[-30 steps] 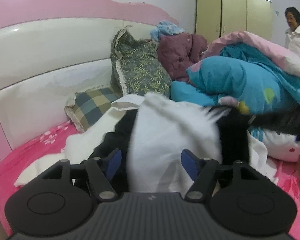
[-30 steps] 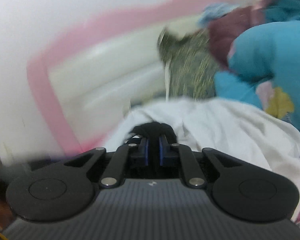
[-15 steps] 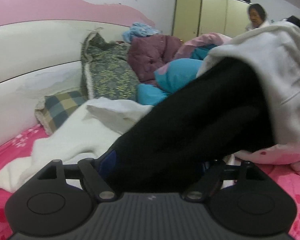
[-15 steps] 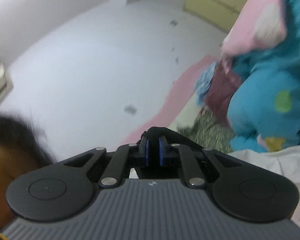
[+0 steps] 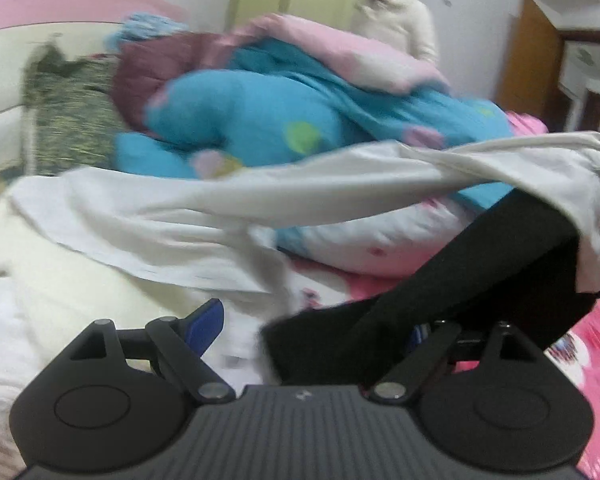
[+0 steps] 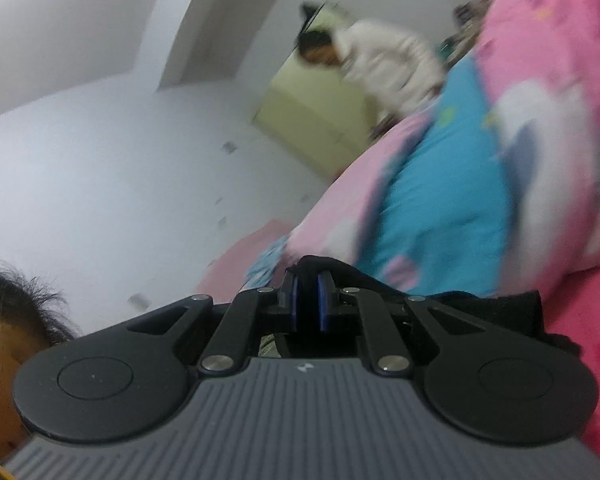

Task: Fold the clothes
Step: 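Grasp the black T-shirt with the right gripper and lift it from the pile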

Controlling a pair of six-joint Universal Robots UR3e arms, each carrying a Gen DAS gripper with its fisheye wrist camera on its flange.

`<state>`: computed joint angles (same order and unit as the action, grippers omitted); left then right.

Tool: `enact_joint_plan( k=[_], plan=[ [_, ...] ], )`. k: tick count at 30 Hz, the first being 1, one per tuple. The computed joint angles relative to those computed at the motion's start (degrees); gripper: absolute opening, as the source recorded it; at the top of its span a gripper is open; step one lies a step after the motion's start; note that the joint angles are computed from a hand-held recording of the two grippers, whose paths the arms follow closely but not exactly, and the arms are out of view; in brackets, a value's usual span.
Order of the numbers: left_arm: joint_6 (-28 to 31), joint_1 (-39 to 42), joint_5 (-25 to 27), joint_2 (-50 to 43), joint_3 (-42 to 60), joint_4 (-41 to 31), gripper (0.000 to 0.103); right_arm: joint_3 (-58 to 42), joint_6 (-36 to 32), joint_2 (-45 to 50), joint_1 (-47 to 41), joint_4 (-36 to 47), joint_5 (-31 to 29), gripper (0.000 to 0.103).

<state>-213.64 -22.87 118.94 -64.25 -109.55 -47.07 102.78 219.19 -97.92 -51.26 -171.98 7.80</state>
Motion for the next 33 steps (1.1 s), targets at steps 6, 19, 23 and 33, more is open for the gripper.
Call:
enact_joint_plan(
  k=[6, 19, 23, 33],
  plan=[
    [-9.16, -12.05, 1.72, -18.47, 12.02, -0.29, 0.087, 1.86, 6.45, -1.30, -23.74, -5.93, 15.91, 0.008],
    [-19.30, -23.42, 3.62, -46.88, 42.12, -12.85, 0.087, -29.93, -8.28, 13.65, -32.08, 21.06, 28.74, 0.008],
    [-12.59, -22.07, -4.37, -54.64, 48.20, -14.32, 0.086, -33.14, -6.53, 18.07, -30.47, 19.21, 29.66, 0.008],
    [-17.69, -20.61, -0.31, -62.84, 52.07, -23.41, 0.026, -21.67, 15.55, 27.92, -21.27, -19.56, 23.23, 0.009]
  ],
)
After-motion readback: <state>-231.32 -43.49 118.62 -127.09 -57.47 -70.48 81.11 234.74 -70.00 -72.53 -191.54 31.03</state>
